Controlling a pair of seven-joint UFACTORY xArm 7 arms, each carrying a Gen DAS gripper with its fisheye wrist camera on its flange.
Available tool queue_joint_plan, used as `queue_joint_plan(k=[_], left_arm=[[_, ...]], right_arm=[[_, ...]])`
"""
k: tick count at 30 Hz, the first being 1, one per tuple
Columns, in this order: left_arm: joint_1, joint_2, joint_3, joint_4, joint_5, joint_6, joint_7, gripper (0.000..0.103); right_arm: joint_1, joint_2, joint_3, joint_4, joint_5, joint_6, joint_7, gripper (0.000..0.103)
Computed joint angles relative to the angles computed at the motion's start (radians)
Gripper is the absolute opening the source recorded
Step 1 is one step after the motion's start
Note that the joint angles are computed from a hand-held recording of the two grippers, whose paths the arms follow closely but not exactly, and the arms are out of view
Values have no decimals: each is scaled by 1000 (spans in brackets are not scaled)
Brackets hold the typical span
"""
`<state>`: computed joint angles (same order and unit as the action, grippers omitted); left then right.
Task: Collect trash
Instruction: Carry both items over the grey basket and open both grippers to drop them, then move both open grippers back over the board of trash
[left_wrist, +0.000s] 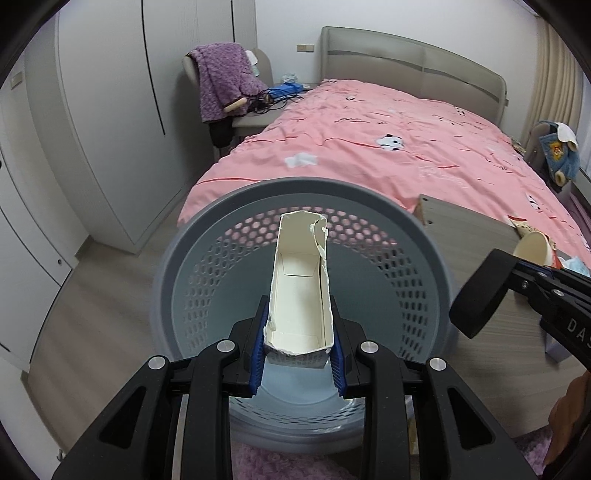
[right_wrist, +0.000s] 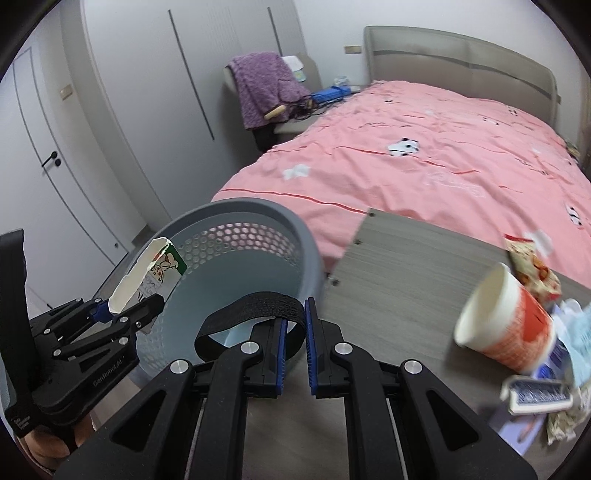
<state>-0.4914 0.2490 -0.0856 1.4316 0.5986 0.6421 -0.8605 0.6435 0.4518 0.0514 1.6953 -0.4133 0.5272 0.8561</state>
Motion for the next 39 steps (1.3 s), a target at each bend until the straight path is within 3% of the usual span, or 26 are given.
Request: queue_joint_plan(k=[7, 14, 16, 17, 18, 19, 23, 39], left_arm=[[15, 20, 9, 9, -21, 19, -3, 28], [16, 16, 16, 4, -17, 25, -17, 28], [18, 14, 15, 3, -17, 24, -21, 30], [17, 14, 16, 4, -15, 28, -24, 31], [16, 13, 16, 4, -12, 33, -28, 34], [15, 11, 17, 3, -8, 39, -33, 38], [22, -4, 15, -14, -3, 40, -48, 48], [23, -33, 7, -28, 77, 73, -139, 61]], right_arm=[[-1, 121, 16, 178, 60, 66, -121, 13], [8, 182, 16, 273, 118, 115, -204, 13], [5, 201, 22, 304, 138, 132, -238, 22], [9, 209, 16, 316, 141, 137, -242, 33], [10, 214, 12, 322, 145, 138, -247, 43], [9, 214, 10, 321, 148, 131, -253, 45], [15, 210, -1, 318, 152, 127, -252, 46], [25, 187, -8, 273, 139, 106, -237, 53]])
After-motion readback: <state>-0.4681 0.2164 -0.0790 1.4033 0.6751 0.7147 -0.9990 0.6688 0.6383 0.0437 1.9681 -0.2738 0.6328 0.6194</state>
